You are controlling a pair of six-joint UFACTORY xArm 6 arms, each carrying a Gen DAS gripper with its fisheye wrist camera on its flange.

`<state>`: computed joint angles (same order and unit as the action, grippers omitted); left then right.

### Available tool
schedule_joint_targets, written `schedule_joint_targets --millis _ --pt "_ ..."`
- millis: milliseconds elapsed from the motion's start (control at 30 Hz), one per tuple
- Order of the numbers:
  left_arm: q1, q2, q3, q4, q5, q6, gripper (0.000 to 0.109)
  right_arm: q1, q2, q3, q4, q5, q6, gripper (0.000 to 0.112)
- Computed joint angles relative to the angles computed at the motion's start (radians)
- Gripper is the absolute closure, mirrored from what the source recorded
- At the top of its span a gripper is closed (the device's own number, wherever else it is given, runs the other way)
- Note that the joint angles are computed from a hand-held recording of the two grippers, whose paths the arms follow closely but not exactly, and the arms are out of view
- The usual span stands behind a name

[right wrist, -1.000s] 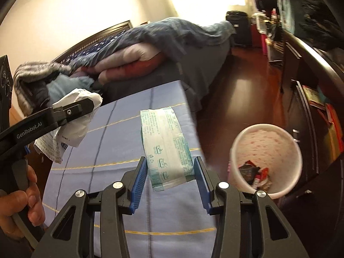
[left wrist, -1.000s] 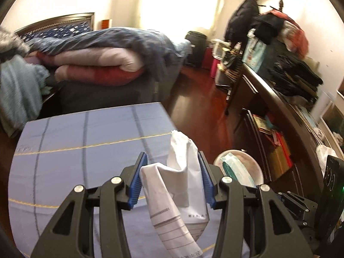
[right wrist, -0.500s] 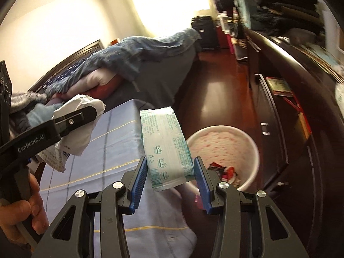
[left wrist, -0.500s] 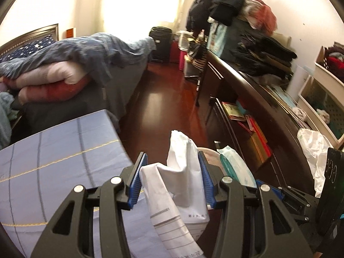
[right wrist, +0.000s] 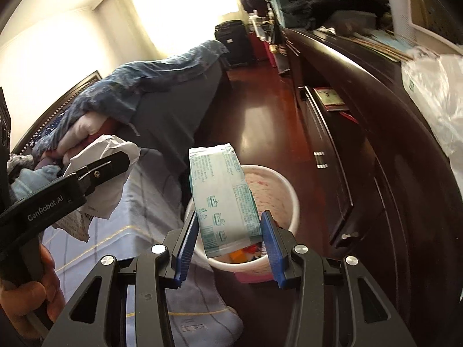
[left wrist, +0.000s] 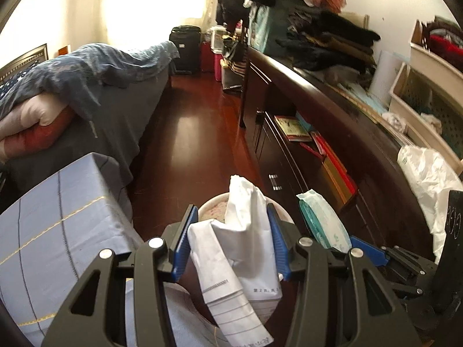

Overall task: Collect trash
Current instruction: 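Carry the tissue and wipes pack over the wastebasket, then open both tools to drop the tissue and wipes pack into the wastebasket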

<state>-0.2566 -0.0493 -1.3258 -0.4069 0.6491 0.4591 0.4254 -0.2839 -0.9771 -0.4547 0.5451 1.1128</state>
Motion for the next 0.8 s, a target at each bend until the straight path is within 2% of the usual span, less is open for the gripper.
schedule_joint_targets --millis 267,567,633,767,800 --pt "-0.032 0.117 -0.046 0.065 -0.02 -0.049 0.059 -0.038 0.091 -0.014 0.02 -0.008 -0.017 0.067" --pt "-0.022 0.263 -0.144 0.055 0.013 -0.087 0.054 -0.058 0.208 -0.048 -0.016 -0.043 -0.019 0.067" --pt "-0.019 0.283 -0.158 0.047 0.008 -0.089 0.046 -0.061 0.228 -0.057 -0.027 -0.045 -0.019 0.066" --pt "-0.014 0.311 -0.18 0.026 0.001 -0.086 0.039 -0.066 0.259 -0.071 -0.049 -0.055 -0.017 0.066" --pt "-0.014 0.312 -0.181 0.021 -0.005 -0.085 0.037 -0.068 0.263 -0.07 -0.069 -0.065 -0.009 0.061"
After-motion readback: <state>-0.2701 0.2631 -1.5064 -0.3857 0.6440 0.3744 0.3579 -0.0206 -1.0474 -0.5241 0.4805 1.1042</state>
